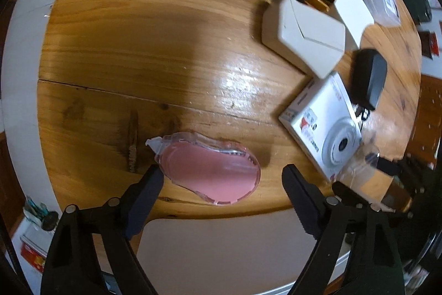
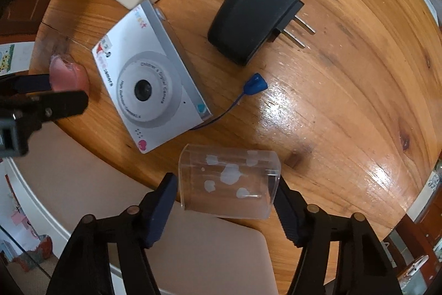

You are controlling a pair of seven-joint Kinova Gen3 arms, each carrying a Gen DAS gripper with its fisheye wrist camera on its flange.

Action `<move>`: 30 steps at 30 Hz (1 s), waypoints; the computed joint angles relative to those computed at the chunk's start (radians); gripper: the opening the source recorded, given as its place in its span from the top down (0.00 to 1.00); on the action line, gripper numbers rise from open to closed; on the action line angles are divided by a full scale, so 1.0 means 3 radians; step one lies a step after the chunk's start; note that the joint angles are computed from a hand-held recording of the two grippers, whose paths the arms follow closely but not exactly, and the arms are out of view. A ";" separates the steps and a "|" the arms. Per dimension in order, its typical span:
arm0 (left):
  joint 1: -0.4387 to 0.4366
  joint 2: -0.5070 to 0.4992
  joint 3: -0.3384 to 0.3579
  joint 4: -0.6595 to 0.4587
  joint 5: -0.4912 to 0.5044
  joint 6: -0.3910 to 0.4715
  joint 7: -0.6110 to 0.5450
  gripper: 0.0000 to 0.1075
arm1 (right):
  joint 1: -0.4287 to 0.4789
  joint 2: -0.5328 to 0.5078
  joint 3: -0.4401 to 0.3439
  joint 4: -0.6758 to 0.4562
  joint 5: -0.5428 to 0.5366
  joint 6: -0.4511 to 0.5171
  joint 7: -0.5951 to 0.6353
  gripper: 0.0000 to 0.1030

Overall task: Organize rigid objects
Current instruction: 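Grasp the pink packaged item with the left tool while the right tool grasps the clear box, then carry the pink item into the tray with the left tool while the right tool carries the box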

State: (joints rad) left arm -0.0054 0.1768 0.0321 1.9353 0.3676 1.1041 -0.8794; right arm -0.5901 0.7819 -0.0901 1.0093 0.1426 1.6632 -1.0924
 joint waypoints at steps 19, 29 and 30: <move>0.0246 -0.0192 0.0048 0.0009 -0.0319 0.0048 0.1082 0.37 | 0.0289 -0.0224 -0.0066 0.0300 -0.0243 -0.0232 0.0047 0.41; 0.0333 -0.0515 0.0116 -0.0209 -0.0493 0.0263 0.1316 0.37 | 0.0610 -0.0414 -0.0081 0.0287 -0.0568 -0.0316 0.0034 0.41; 0.0338 -0.0531 0.0121 -0.0240 -0.0520 0.0272 0.1313 0.37 | 0.0652 -0.0457 -0.0081 0.0315 -0.0596 -0.0342 0.0041 0.41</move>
